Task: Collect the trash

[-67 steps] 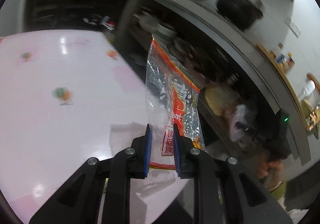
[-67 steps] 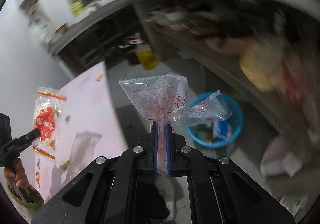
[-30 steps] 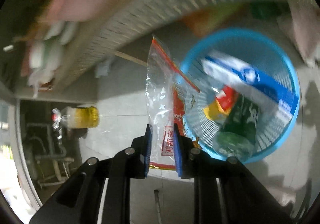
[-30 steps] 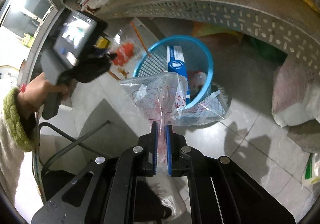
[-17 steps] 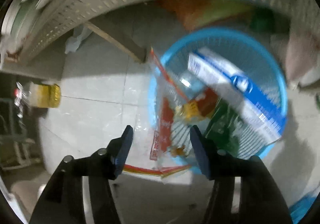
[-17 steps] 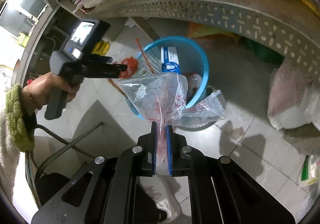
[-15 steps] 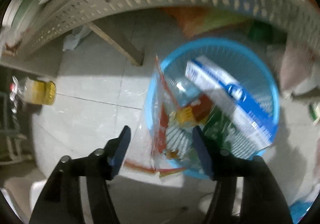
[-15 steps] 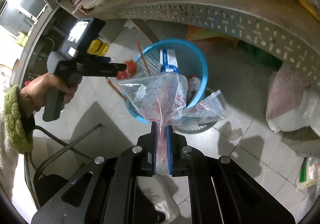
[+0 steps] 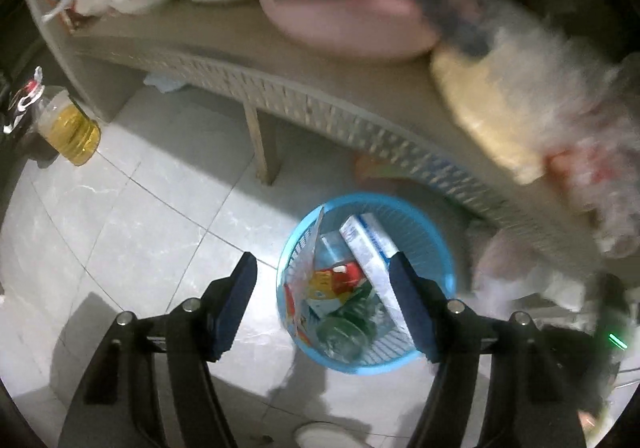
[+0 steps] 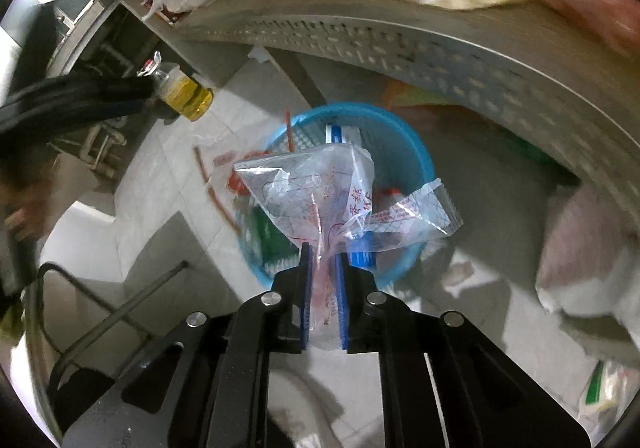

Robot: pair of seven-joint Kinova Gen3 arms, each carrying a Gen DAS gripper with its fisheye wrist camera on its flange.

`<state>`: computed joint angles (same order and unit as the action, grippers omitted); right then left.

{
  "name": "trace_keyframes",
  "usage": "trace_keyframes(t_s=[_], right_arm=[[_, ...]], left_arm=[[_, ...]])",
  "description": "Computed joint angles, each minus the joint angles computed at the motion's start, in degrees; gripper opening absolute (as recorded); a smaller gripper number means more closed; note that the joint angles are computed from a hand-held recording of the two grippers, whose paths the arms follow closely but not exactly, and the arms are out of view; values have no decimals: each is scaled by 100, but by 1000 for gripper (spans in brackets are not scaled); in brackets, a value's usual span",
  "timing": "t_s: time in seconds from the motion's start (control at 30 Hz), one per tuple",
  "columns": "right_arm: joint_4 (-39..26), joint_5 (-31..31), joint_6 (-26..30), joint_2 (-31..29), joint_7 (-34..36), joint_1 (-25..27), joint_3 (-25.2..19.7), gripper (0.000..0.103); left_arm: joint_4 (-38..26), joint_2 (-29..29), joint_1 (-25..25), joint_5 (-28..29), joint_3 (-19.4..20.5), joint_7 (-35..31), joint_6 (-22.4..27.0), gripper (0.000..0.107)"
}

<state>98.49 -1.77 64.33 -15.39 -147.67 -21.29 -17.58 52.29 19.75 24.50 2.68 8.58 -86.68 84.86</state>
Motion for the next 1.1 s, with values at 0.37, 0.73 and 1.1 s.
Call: trace_keyframes(t_s=[0.37, 0.73, 1.1], right_arm=[[-36, 1384, -24, 825, -472, -306, -7, 57], [-670, 2148, 1036, -15, -1154, -121, -1175, 62], [-3160, 1767, 3116, -735, -356, 2081, -4081, 94]], left_arm=[[811, -2465, -935, 998, -647, 8, 793, 80], [2132, -4762, -1884, 978, -566, 536, 879, 84], [2680, -6066, -2154, 793, 112, 1111, 892, 97]])
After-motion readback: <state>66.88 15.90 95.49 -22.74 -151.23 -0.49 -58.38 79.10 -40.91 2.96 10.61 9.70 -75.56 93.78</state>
